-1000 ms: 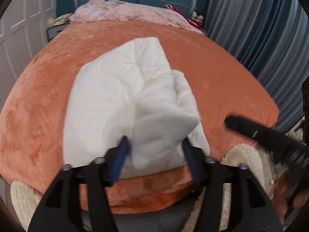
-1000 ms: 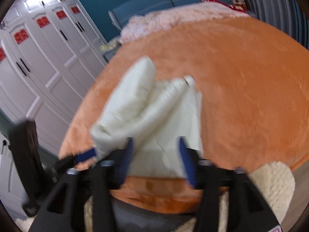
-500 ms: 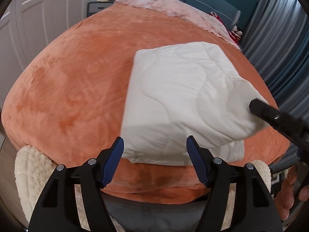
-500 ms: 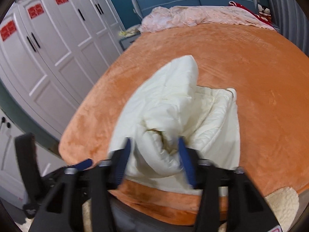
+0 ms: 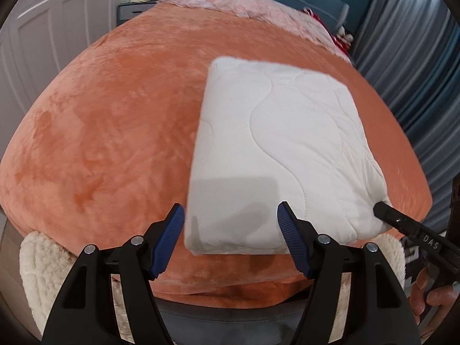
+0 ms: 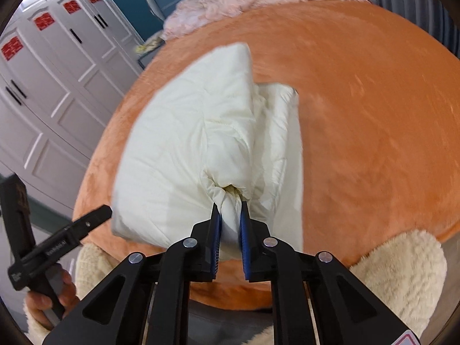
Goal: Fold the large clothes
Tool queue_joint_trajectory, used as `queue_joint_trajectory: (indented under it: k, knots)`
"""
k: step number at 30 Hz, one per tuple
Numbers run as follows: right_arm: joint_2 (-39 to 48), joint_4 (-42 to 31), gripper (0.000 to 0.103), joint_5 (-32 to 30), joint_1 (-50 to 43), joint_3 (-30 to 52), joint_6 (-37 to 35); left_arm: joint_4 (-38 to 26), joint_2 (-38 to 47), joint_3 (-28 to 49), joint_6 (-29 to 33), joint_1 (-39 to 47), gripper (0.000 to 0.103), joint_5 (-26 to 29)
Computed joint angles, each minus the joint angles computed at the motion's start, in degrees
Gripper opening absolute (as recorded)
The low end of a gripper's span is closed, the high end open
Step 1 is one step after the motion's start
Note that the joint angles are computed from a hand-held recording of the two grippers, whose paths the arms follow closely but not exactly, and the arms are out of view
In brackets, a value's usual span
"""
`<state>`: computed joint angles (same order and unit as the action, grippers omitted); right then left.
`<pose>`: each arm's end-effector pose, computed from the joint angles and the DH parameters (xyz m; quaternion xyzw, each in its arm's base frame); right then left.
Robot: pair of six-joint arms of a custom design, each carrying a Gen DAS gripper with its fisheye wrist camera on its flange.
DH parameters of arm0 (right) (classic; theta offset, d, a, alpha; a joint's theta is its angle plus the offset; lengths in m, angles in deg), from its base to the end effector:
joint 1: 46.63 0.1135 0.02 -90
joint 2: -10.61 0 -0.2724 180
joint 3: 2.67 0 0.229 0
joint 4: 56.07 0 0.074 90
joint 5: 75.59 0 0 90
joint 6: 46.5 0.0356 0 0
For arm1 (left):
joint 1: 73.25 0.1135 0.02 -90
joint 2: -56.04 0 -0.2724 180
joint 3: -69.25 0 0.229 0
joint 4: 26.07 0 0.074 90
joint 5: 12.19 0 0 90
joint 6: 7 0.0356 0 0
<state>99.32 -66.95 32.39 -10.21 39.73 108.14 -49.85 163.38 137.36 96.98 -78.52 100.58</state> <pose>0.1920 0.1280 0.1296 0.2738 0.9082 0.1201 0.2930 0.3244 -0.0438 0.1335 0.2048 0.9321 -0.1740 0.2427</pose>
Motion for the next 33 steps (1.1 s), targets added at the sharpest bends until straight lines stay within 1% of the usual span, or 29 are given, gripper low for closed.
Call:
queue_joint_trajectory:
  k: [6, 12, 17, 24, 29, 33]
  knots:
    - [7.6, 2.7, 0.010, -1.4, 0.0, 0.6, 0.5, 1.4, 2.5, -0.8, -0.5, -4.3, 0.065, -5.6]
    - [14.5, 10.4, 0.010, -4.0, -1.3, -1.0, 0.4, 4.7, 4.2, -2.3, -0.8, -7.3, 0.066, -11.2]
    - [17.1, 14.2, 0.010, -4.9, -2.0, -1.8, -0.3, 6.3, 5.8, -2.4, -1.2, -8.6, 0.070, -13.8]
    - [19.5, 18.5, 0.010, -5.5, -2.9, -3.1, -1.3, 7.7, 7.4, -2.1, -2.0, -9.5, 0.077, -15.5]
    - [20.6, 17.5, 0.010, -4.0, -1.9, -2.1, -1.7, 9.9, 8.4, -2.9, -2.2, -10.3, 0.080, -16.9]
    - [21.4, 14.7, 0.010, -2.2, -1.1, 0.2, -2.4, 11.2, 9.7, -2.8, -2.1, -10.4, 0.085, -17.1]
